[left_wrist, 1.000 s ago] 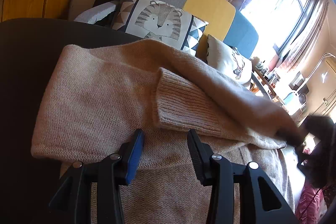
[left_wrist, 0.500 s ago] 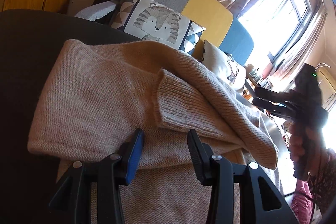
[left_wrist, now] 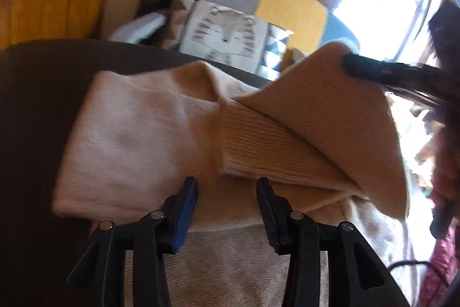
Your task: Fold clothes
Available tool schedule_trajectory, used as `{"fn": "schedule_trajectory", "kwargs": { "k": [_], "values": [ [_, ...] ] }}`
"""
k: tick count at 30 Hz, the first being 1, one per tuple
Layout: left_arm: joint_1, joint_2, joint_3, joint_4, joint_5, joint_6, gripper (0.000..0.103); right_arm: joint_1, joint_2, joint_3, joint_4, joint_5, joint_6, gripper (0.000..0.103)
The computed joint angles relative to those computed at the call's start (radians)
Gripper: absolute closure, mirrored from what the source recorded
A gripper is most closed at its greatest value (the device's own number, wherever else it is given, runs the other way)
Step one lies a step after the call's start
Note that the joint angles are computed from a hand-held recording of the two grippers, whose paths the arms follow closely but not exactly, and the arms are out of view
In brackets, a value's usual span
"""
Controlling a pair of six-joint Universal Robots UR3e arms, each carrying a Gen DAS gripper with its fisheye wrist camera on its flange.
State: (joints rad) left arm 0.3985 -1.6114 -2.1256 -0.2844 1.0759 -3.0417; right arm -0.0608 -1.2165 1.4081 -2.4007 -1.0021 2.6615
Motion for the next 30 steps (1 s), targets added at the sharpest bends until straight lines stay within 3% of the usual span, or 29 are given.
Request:
{"fn": "schedule_trajectory", "kwargs": {
  "k": [6,9,12,14,16,19,24,27,30],
  "values": [
    [0.072,0.107,-0.067,-0.067,0.056,0.01,0.059,0.087,-0.066,0.118,0.071,-0.031,-0.124,0.088],
    [0.11,0.117,-0.093,-0.083,0.05,0.041,0.059,0.098,-0.069,0.176,0.12,-0.033,-0.072,0.085],
    [0.13,0.128,-0.106,-0.096,0.066,0.078,0.059,0.014,-0.129,0.308,0.106,0.076,0.009,0.079],
    [0.137,0.132,-0.107,-0.109,0.066,0.082,0.059,-0.058,-0.198,0.419,0.053,0.122,0.078,0.07],
    [0.144,0.136,-0.108,-0.122,0.064,0.084,0.059,-0.125,-0.275,0.525,-0.013,0.132,0.137,0.069],
    [0.197,0.151,-0.107,-0.175,-0.015,0.102,0.059,-0.242,-0.364,0.62,-0.058,0.117,0.203,0.069],
    [0.268,0.121,-0.048,-0.276,-0.2,0.108,0.055,-0.352,-0.373,0.629,-0.04,0.119,0.246,0.069],
    [0.241,0.057,0.041,-0.34,-0.23,0.114,0.046,-0.344,-0.337,0.612,-0.033,0.096,0.242,0.064],
    [0.174,-0.022,0.148,-0.396,-0.199,0.116,0.04,-0.33,-0.305,0.611,-0.046,0.082,0.243,0.064]
  ]
}}
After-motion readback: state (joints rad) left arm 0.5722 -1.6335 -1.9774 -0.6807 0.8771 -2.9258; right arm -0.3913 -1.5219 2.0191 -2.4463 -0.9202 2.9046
